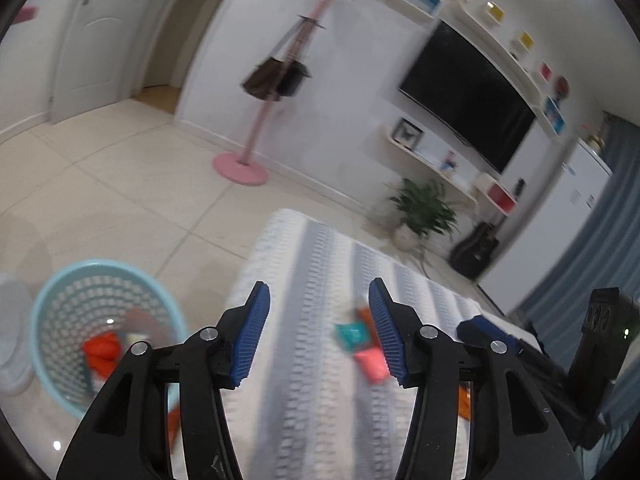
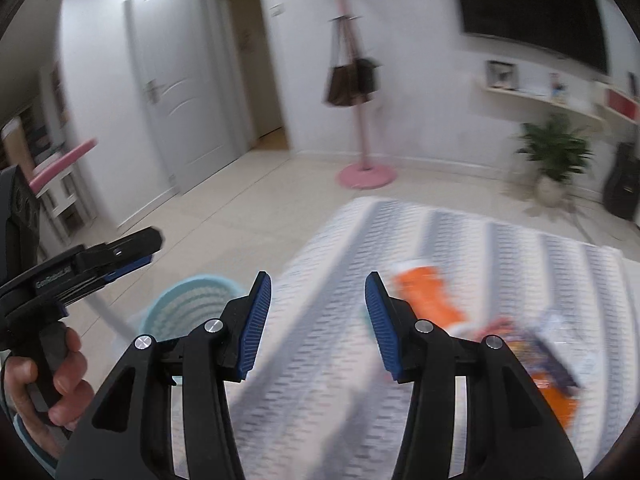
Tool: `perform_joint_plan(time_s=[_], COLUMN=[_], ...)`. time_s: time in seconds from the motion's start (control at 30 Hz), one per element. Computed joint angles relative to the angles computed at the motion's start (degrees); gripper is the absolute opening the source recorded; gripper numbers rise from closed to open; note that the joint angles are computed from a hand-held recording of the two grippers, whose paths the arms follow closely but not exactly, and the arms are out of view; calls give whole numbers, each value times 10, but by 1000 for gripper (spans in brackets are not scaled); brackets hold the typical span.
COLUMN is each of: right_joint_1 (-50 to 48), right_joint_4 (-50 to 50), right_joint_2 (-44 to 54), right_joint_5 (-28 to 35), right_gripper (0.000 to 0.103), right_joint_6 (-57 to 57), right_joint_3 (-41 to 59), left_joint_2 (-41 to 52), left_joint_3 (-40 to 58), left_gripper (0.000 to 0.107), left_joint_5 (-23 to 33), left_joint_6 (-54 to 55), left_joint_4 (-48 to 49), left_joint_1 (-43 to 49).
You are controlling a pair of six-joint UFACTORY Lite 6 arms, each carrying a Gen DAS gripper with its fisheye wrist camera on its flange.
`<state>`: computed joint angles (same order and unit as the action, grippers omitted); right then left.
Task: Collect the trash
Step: 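Move both tools back over the bedspread, then grasp pink clay pack with left gripper while right gripper grasps white printed carton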
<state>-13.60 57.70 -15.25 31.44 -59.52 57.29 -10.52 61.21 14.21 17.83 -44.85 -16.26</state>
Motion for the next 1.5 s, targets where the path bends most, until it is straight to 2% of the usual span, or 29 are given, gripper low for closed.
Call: perform_joint_plan(time_s=[0.07, 0.13, 0.17, 0.33, 0.47, 0.57, 0.73, 0.83, 0.9, 1.0, 1.17, 1.27, 1.37, 1.4, 1.5], right_joint_1=[-73, -153, -187, -281, -310, -322, -333, -323, -310, -292, -278, -266, -263, -263, -267], right_joint_4=[29, 56, 68, 77, 45, 21, -19, -36, -55, -95, -145, -158, -162, -162, -158], right_joint_2=[12, 50, 74, 198, 296, 370, 467, 476, 480, 494, 539, 546, 550, 551, 547], right_joint_5=[26, 59, 71, 83, 58, 56, 80, 62, 40, 16, 31, 15, 18, 18, 23], right_gripper=[46, 46, 46, 46, 46, 55, 67, 73, 76, 76, 76, 76, 75, 72, 60], right_joint_6=[-54, -109, -134, -208, -225, -222, -222, -234, -238, -216, -164, -151, -136, -133, -127], right_joint_3=[6, 25, 35, 103, 165, 215, 284, 286, 285, 298, 354, 355, 358, 360, 357], left_joint_2=[46, 96, 128, 318, 461, 529, 607, 642, 642, 648, 639, 668, 680, 679, 659], left_joint_3=[38, 76, 101, 263, 395, 458, 530, 558, 555, 566, 550, 603, 629, 628, 595], left_gripper=[54, 63, 63, 63, 64, 64, 64, 65, 66, 67, 67, 62, 52, 48, 45], left_joint_5=[-22, -37, -38, 5, 58, 80, 110, 121, 119, 129, 113, 152, 186, 189, 168], left_joint_6=[-97, -217, -274, -494, -496, -561, -602, -600, -628, -623, -606, -609, -613, -612, -598], left_joint_4=[90, 200, 250, 457, 430, 486, 512, 512, 554, 564, 550, 566, 594, 596, 585], left_joint_1=[-52, -94, -111, -187, -204, -218, -229, -234, -242, -246, -238, -247, -252, -251, -247])
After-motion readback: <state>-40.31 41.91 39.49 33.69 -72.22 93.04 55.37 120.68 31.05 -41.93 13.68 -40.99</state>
